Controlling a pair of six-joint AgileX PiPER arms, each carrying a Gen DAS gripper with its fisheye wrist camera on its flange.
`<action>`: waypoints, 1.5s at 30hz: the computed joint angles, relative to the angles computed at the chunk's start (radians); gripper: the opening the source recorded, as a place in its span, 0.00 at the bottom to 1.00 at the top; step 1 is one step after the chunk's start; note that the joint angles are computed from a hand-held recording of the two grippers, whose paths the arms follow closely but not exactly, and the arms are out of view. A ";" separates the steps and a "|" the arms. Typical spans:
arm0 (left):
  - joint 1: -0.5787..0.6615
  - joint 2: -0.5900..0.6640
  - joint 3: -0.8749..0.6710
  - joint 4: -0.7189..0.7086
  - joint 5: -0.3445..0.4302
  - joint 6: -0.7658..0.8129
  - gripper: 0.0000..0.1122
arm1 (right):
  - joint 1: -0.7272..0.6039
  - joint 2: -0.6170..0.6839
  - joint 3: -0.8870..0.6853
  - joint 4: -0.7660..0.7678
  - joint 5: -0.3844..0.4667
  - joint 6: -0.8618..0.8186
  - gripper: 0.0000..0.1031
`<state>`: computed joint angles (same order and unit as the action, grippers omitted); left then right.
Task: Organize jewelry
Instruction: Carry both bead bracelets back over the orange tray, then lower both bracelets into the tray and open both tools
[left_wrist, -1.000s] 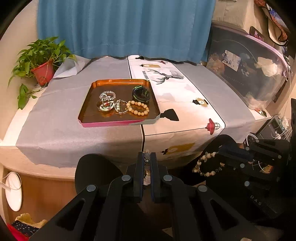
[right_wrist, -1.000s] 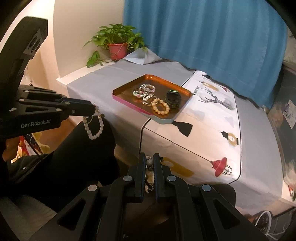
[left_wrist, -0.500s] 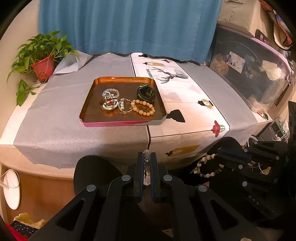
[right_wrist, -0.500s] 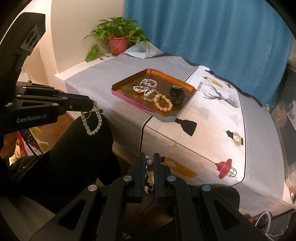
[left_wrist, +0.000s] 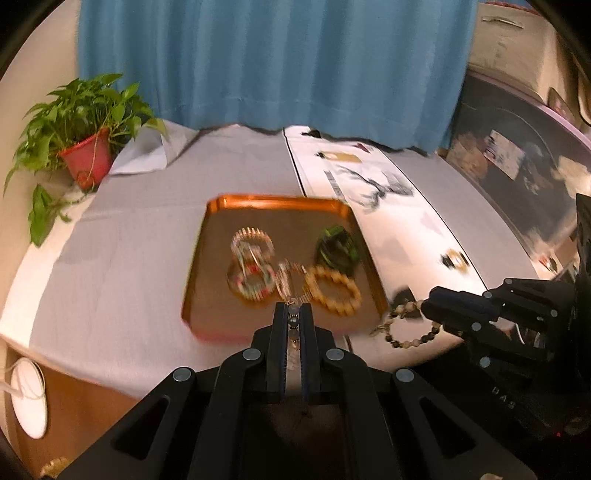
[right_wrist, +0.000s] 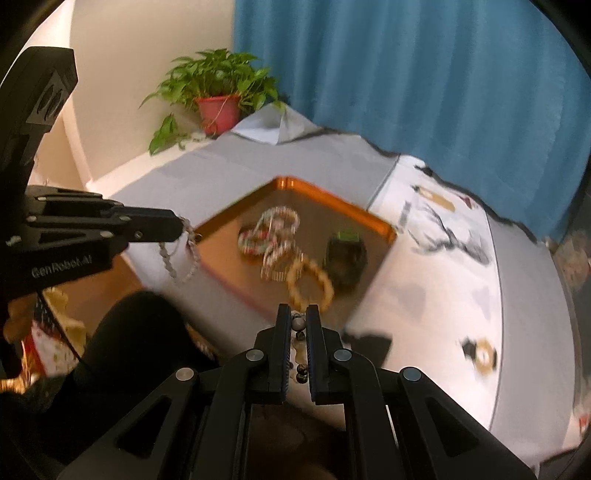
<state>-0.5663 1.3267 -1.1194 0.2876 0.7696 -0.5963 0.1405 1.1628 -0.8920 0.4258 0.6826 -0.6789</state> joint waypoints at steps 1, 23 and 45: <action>0.032 0.031 -0.026 -0.023 -0.016 0.039 0.03 | 0.011 0.045 -0.029 0.013 -0.024 -0.003 0.08; 0.283 0.581 -0.491 -0.168 -0.071 0.341 0.09 | 0.090 0.712 -0.575 -0.082 -0.127 0.109 0.10; -0.208 -0.024 0.159 0.481 0.158 -0.585 0.87 | 0.141 0.026 0.134 -0.426 -0.200 0.551 0.71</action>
<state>-0.7742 1.3030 -0.9606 0.7684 0.9278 -1.1810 0.2814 1.1886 -0.7583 -0.0002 0.4822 -0.1278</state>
